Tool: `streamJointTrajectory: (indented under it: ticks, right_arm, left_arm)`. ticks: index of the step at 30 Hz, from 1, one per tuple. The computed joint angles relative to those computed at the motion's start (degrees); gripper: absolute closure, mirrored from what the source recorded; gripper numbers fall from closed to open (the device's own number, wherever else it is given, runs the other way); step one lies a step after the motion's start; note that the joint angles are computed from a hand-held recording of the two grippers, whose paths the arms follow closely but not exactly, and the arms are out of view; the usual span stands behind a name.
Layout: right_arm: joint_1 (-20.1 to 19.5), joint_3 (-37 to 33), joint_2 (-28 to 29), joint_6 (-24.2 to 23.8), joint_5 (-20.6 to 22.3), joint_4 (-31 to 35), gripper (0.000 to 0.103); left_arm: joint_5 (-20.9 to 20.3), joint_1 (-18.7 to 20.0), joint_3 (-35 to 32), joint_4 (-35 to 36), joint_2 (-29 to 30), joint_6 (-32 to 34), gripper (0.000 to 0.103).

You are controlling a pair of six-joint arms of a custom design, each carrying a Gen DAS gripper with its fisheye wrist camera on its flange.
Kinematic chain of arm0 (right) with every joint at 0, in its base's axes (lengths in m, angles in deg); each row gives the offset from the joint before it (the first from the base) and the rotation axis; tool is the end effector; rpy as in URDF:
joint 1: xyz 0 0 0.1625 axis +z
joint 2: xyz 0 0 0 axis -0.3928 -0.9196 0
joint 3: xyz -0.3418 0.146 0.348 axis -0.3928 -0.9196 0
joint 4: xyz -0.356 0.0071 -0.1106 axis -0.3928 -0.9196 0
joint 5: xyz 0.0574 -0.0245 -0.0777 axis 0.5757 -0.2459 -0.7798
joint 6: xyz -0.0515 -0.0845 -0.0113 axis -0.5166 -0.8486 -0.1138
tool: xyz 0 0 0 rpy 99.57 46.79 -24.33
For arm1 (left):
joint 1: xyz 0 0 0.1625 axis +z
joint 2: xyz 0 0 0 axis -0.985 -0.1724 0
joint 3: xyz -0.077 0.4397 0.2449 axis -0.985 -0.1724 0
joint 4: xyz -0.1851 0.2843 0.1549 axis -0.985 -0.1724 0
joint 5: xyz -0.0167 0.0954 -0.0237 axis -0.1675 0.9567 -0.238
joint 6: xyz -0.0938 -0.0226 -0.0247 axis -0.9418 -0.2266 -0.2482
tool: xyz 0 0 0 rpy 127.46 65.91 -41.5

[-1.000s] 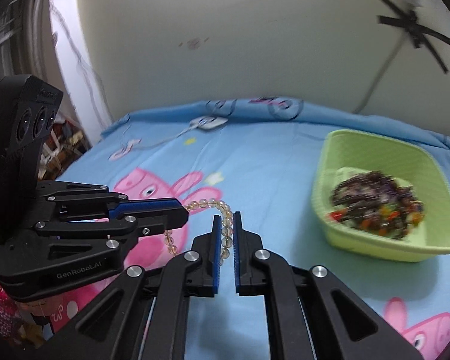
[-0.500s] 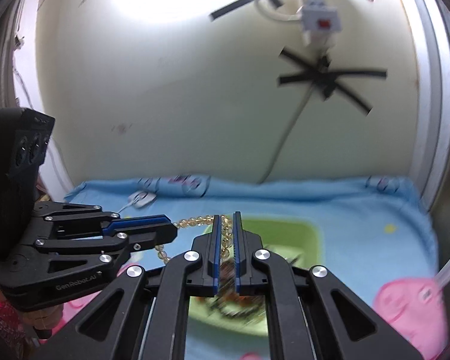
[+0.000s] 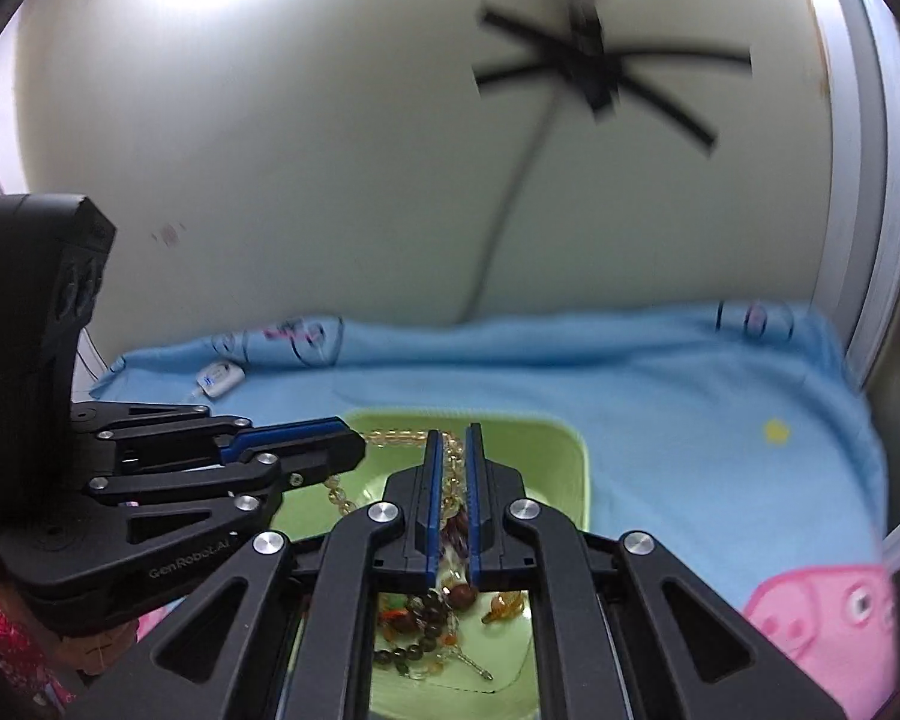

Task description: Organize jewelry

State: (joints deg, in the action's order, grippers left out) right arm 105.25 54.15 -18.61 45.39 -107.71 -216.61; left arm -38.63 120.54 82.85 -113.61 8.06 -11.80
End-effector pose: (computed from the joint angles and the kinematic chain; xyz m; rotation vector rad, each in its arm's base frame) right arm 0.0395 -0.5957 0.3474 0.6099 -2.3883 1.0423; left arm -0.4357 -0.6250 -0.0355 0.8878 2.4329 -0.5802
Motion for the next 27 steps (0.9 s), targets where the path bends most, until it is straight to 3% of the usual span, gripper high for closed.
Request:
streamJointTrajectory:
  ticks: [6,11,17,23,24,25,27]
  right_arm:
    - [-1.01,-2.70,1.89,1.96,-1.67,5.38,0.103]
    - [-0.81,-2.43,2.12,2.76,-2.19,4.18,0.103]
    - [-1.07,4.04,-0.79,4.13,3.72,-6.03,0.102]
    - [-0.89,14.17,-1.10,5.70,5.71,-18.21,0.086]
    - [-0.50,15.38,-0.70,5.69,5.04,-20.37,0.081]
    - [-0.15,17.36,0.21,5.58,4.43,-23.82,0.079]
    - [0.49,20.48,2.38,6.35,3.44,-29.15,0.071]
  left_arm:
    - [0.64,1.50,-1.99,2.50,1.36,-0.85,0.096]
    - [1.72,2.09,-2.87,5.59,1.03,-3.73,0.096]
    - [5.05,0.08,5.94,-7.88,-3.20,-0.80,0.096]
    - [11.41,-2.69,18.58,-21.30,-5.86,0.69,0.094]
    - [11.88,-2.95,20.26,-22.62,-6.18,0.34,0.087]
    - [12.49,-3.26,22.63,-24.51,-6.52,-0.49,0.073]
    - [13.77,-3.95,26.74,-28.37,-6.70,-2.32,0.060]
